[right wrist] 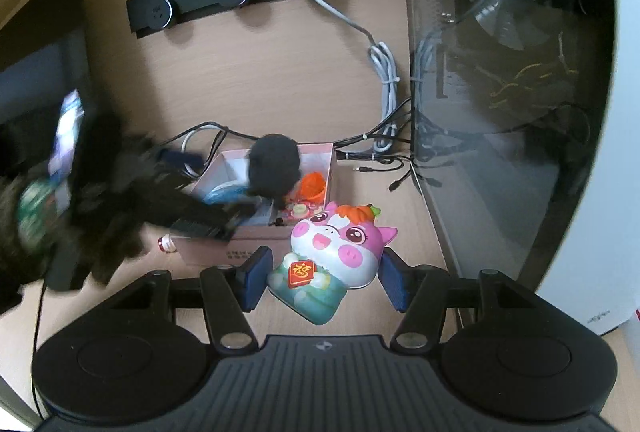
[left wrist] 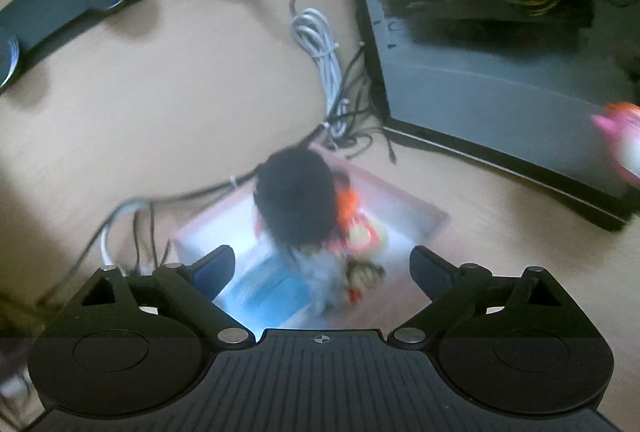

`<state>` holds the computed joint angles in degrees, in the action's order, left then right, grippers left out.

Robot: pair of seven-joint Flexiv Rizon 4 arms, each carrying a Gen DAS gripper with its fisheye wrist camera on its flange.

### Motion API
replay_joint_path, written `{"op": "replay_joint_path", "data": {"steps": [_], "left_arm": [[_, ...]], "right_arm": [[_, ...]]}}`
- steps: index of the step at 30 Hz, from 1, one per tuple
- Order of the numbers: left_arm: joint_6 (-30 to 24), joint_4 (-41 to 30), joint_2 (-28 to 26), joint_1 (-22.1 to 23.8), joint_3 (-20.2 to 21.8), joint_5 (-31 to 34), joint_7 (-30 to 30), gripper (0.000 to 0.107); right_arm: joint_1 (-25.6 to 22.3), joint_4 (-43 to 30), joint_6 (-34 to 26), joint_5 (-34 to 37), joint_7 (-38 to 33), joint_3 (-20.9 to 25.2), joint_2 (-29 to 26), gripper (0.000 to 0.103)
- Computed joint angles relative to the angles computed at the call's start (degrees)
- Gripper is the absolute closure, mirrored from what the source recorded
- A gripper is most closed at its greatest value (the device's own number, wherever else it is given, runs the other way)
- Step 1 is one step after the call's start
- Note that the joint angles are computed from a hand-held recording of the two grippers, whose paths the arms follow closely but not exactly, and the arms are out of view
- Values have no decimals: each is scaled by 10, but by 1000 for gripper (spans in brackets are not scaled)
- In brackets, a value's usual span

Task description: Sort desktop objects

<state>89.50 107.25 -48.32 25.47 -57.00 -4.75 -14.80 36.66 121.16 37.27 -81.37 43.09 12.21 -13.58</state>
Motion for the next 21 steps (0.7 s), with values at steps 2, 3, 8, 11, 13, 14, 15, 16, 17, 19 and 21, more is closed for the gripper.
{"op": "replay_joint_path", "data": {"steps": [2,3,8,11,13,14,15,16,17,19,21], "left_arm": [[3,32,5,39,-19,0,-8,7],[8,49,12,55,-22,-1,-19,7],[20,115,50,132,-35,-13,-116,7],[23,135,72,161,-31,-20,-177,7],[27,137,81,170,-22,-21,-209,7],[30,137,85,173,-16,-20,-224,7],[31,135,89,175,-9,-18,-237,7],[30,132,93,176,-1,-16,-248,7],[31,131,98,175,12,-16,-259,7],[23,126,110,172,34,-19,-277,7],[16,122,120,163,61,-29,-289,7]], "right_arm": [[-13,-4,27,-15,3,-10,-4,45],[-21,-9,44,-24,4,-15,-8,45],[-76,-65,182,-97,7,-54,-52,45],[-102,-132,255,-138,9,-77,-99,45],[-109,-186,284,-137,-5,-90,-137,45],[-109,-216,292,-129,-19,-99,-159,45],[-106,-241,294,-116,-34,-108,-177,45],[-102,-270,295,-96,-56,-117,-200,45],[-99,-292,302,-80,-72,-126,-217,45],[-98,-344,328,-53,-103,-144,-259,45],[-96,-386,324,21,-181,-143,-297,34]]}}
